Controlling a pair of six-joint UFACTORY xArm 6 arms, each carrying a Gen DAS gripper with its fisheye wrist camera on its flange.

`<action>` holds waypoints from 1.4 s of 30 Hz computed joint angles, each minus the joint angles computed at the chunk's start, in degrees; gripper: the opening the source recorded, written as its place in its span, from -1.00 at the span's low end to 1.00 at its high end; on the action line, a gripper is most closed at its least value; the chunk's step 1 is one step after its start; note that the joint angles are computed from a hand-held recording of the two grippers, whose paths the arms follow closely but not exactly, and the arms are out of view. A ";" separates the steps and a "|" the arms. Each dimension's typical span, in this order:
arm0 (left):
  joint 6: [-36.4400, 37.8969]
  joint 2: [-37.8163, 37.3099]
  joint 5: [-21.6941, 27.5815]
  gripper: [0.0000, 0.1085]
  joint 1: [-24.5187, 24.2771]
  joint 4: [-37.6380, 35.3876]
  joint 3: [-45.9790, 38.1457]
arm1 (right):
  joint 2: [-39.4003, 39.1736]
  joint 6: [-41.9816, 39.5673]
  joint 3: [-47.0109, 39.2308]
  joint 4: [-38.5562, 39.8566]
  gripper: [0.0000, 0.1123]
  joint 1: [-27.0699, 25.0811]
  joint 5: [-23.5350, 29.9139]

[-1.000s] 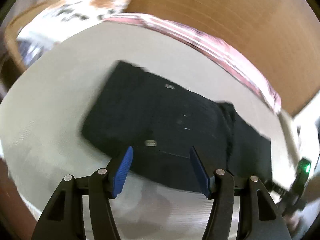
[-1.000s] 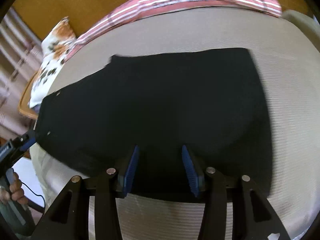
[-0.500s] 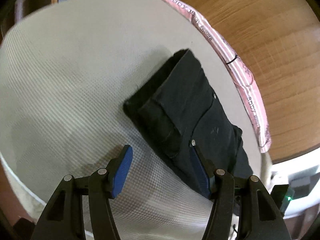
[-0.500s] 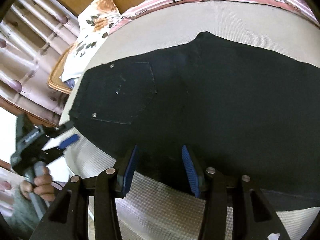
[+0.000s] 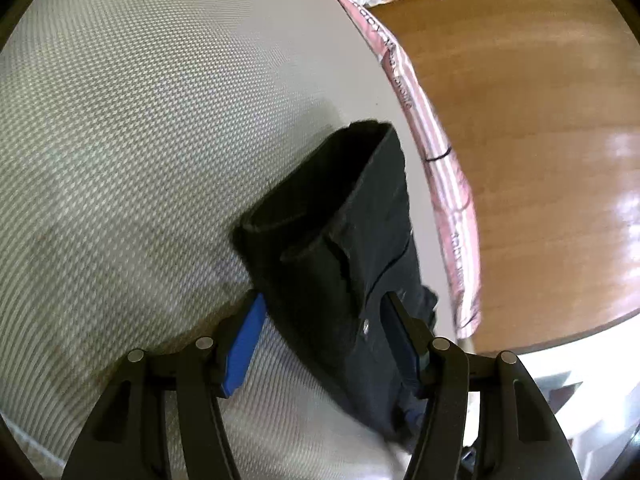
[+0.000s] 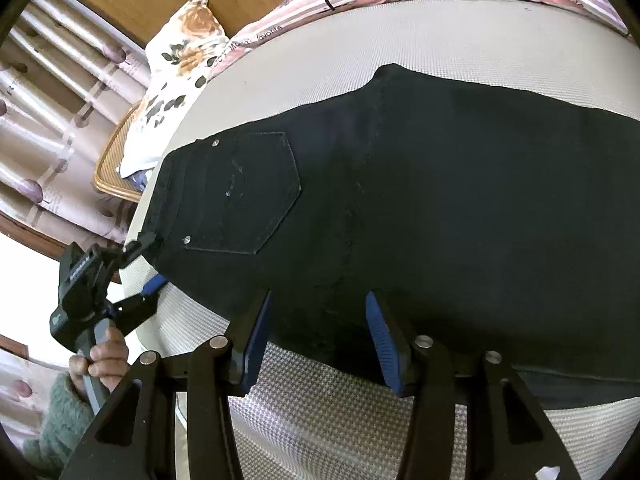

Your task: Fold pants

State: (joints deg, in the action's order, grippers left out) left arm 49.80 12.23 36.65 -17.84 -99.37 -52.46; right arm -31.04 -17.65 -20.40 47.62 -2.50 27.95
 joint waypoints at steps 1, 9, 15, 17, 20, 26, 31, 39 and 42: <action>0.28 0.29 0.17 0.11 0.09 -0.74 -0.25 | 0.11 -0.12 -0.03 0.22 -0.18 0.04 0.02; 0.53 2.74 -1.37 0.13 -0.18 -2.98 -3.45 | 0.70 -0.68 -0.04 2.21 -0.17 -0.17 -0.11; 1.82 3.71 -6.68 -0.02 -2.44 -2.07 -5.60 | -0.18 -0.62 0.40 2.90 -0.17 -0.36 -1.24; -1.27 3.96 -10.66 -0.41 -3.91 2.75 -6.16 | -1.18 -0.41 0.81 2.39 -0.17 -0.77 -1.54; -3.84 3.12 -12.02 -0.51 -4.56 5.21 -6.07 | -3.47 0.85 1.89 0.48 -0.15 -2.05 -1.95; -2.24 -2.37 -17.60 -0.55 -9.66 10.65 -7.03 | -9.36 2.05 4.21 -0.48 -0.15 -8.02 0.39; 1.04 -4.52 -16.18 -0.55 -13.73 11.23 -10.71 | -13.76 1.15 4.79 -0.05 -0.15 -15.08 3.25; -0.64 -1.34 -13.47 -0.55 -22.90 17.78 -19.44 | -21.53 -1.65 5.88 -0.36 -0.15 -29.65 10.78; -1.92 1.78 -11.74 -0.55 -27.21 22.79 -23.81 | -23.41 -3.86 6.49 0.16 -0.14 -36.15 14.14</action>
